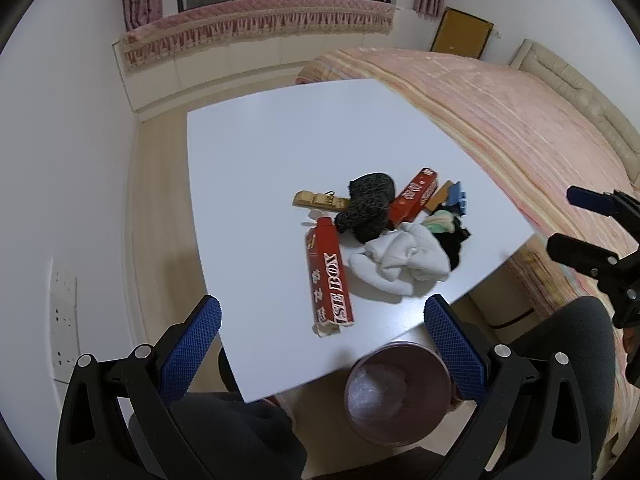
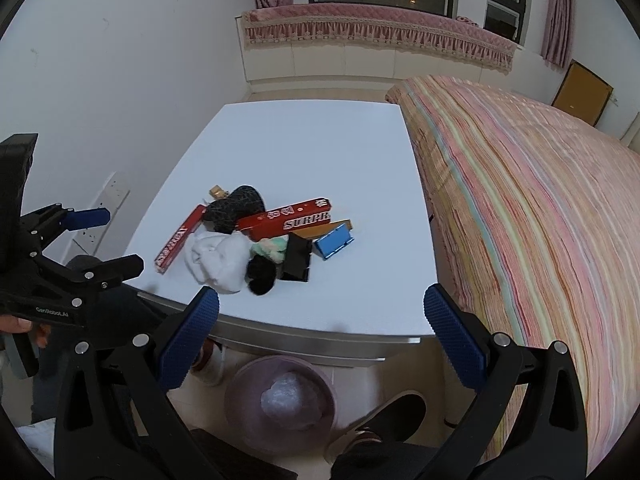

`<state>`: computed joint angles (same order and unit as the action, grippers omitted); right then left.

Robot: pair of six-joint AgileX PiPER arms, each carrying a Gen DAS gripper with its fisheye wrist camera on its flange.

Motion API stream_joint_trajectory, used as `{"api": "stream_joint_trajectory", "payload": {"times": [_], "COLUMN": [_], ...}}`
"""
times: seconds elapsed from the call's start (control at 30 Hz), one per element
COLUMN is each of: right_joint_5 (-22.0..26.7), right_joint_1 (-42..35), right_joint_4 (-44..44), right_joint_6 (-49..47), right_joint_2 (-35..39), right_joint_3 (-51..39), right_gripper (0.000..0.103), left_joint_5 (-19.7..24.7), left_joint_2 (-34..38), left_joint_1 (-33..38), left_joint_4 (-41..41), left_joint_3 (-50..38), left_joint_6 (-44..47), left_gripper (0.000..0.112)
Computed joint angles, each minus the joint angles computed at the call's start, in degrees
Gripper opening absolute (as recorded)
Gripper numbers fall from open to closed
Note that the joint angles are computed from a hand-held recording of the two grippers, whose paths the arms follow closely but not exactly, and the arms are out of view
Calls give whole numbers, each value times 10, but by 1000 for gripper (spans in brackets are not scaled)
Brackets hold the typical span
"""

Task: Collect trash
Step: 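Grasp the red stick with the left tool while the right tool grasps the blue box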

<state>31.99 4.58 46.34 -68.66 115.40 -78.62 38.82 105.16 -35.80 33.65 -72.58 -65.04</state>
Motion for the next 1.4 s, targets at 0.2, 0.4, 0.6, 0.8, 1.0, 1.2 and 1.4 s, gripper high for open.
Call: {"api": "stream_joint_trajectory", "payload": {"times": [0.2,0.4,0.6,0.8,1.0,1.2,1.4], "right_joint_5": [-3,8,25,45,68,88,86], "right_joint_1": [4,10,17,26,32,36,43], "right_joint_4": [-48,-90,-118,-142,-159,-144,-145], "right_joint_6": [47,87,113,127,131,111,107], "right_joint_2": [52,104,158,203,236,253,250], "right_joint_3": [-61,-125,-192,-258,-312,-341,-338], "right_gripper": [100,100,100,96,78,63,38], "left_joint_5": [-3,-12,-13,-9,-13,-22,-30], "left_joint_2": [30,52,67,78,90,92,80], "left_joint_1": [17,35,51,64,81,93,101], "left_joint_4": [-15,-29,-38,-36,-64,-75,-82], "left_joint_3": [-13,-20,-30,-45,-62,-68,-57], "left_joint_6": [23,44,67,87,130,153,164], "left_gripper": [97,97,97,97,83,71,40]}}
